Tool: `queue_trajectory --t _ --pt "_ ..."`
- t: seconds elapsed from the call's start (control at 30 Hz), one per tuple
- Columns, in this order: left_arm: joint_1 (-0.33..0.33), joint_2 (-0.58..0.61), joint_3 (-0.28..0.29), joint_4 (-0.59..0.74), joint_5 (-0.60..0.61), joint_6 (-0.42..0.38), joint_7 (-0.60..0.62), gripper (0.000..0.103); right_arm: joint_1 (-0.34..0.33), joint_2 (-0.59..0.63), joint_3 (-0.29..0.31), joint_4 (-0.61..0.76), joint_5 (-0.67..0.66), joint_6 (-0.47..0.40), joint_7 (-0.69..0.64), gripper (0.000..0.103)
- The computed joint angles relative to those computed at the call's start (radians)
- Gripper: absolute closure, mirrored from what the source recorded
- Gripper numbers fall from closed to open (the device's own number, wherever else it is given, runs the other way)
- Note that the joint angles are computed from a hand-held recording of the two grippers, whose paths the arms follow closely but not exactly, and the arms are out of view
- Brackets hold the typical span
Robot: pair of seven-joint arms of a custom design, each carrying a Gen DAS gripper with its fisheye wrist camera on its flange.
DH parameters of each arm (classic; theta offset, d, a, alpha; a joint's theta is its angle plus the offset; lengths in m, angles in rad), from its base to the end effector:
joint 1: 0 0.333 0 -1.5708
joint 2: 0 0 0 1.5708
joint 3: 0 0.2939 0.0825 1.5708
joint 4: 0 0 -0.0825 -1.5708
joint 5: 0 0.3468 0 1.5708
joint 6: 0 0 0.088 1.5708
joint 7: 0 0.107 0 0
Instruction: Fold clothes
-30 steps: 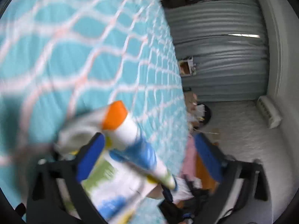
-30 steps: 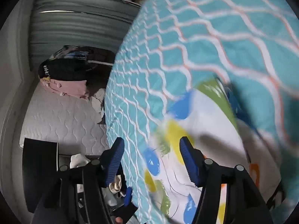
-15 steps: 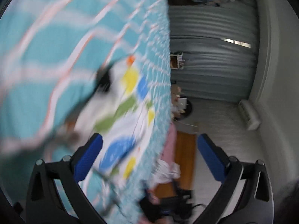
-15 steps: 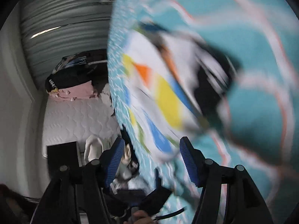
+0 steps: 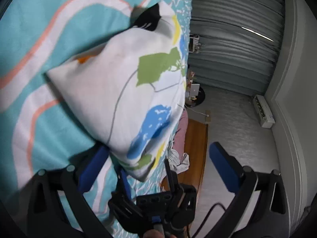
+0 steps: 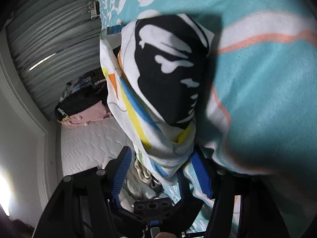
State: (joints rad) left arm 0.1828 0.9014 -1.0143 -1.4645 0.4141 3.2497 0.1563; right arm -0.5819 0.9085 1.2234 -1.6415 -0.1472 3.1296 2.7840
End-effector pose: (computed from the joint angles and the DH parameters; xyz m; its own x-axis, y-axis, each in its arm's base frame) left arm 0.6197 -0.3432 0.4686 0.3129 -0.0628 0.9477 -0.7322 -0.6515 0.1985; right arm 0.6584 0.1889 0.4595 -0.4820 0.0378 -0.8753 -0.6031 0.7103 0.3628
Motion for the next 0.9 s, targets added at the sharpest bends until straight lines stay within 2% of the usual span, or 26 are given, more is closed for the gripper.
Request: queue_trajectory --t 0.07,0.17,0.23,0.33,0.43,0.57,0.67,0.77,0.8,0.83,0.87,0.9 --pt "-0.027 -0.005 0.033 0.017 -0.013 0.016 -0.022 0.001 0.002 0.0 -0.007 0.002 -0.005 0.015 0.002 0.039" --pt "-0.024 0.034 -0.002 0.057 -0.004 -0.02 -0.008 0.001 0.022 0.038 0.0 0.064 -0.017 -0.01 -0.015 0.039" --pt "-0.023 0.011 0.005 0.032 -0.017 -0.003 -0.01 0.001 0.043 0.062 0.006 0.119 -0.012 -0.019 -0.047 0.039" --pt "-0.017 -0.003 0.004 -0.018 -0.008 0.059 -0.055 0.001 0.097 0.097 0.004 0.247 -0.006 -0.097 -0.127 0.039" --pt "-0.021 -0.001 0.007 -0.016 0.018 0.053 -0.101 0.001 0.138 0.113 -0.003 0.329 0.026 -0.124 -0.168 0.039" --pt "-0.066 0.042 0.023 0.082 0.032 0.021 -0.116 0.001 0.189 0.111 -0.036 0.397 0.075 -0.135 -0.192 0.039" --pt "-0.124 0.074 0.054 0.187 0.003 -0.018 -0.087 0.001 0.199 0.096 -0.055 0.385 0.118 -0.117 -0.198 0.039" --pt "-0.191 0.172 0.032 0.343 -0.022 -0.022 -0.004 0.002 0.185 0.045 -0.095 0.315 0.172 -0.096 -0.176 0.039" --pt "-0.214 0.189 0.042 0.387 -0.033 -0.016 0.015 0.013 0.187 0.022 -0.116 0.294 0.191 -0.087 -0.163 0.039" --pt "-0.233 0.21 0.041 0.43 -0.038 -0.012 0.043 0.041 0.194 0.0 -0.138 0.279 0.208 -0.079 -0.152 0.039" --pt "-0.229 0.234 0.004 0.458 -0.033 -0.043 0.087 0.052 0.193 -0.028 -0.16 0.251 0.222 -0.067 -0.146 0.038" --pt "-0.223 0.237 -0.009 0.457 -0.038 -0.046 0.11 0.061 0.189 -0.058 -0.181 0.22 0.235 -0.054 -0.142 0.038"
